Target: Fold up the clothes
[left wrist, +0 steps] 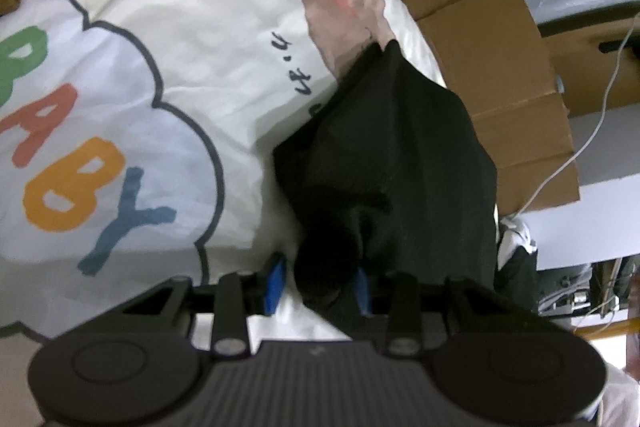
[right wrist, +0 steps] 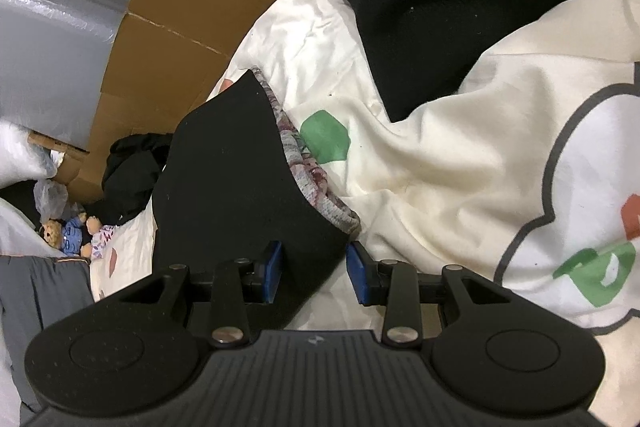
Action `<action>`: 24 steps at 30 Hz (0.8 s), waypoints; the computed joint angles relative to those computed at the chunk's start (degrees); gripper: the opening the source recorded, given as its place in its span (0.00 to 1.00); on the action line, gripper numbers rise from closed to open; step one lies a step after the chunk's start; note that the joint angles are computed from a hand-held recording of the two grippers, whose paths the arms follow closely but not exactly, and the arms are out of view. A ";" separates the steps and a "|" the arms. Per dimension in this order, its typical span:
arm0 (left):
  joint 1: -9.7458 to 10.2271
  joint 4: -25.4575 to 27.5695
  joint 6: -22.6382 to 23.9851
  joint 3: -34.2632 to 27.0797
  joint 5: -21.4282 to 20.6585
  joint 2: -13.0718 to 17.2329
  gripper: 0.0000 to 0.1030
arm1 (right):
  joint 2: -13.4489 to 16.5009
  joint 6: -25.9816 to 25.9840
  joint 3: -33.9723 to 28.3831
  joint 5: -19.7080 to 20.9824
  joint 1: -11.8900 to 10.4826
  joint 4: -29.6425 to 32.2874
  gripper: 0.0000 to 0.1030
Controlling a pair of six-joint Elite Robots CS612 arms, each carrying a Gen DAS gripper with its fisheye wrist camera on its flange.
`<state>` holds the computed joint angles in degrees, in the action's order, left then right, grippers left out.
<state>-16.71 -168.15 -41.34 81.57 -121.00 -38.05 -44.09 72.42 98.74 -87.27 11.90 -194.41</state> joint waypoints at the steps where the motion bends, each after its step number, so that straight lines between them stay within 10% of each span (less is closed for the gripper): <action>1: -0.04 -0.07 0.41 0.06 0.13 -0.02 0.34 | 0.07 -0.04 -0.10 -0.03 0.01 -0.02 0.38; 9: -0.21 0.32 2.72 1.27 2.82 -1.37 0.07 | 0.18 0.19 -0.09 0.22 -0.15 -0.25 0.27; 24: -1.07 2.19 1.30 3.58 6.44 -4.92 0.04 | -0.21 -0.32 0.39 -0.68 -0.40 -0.55 0.08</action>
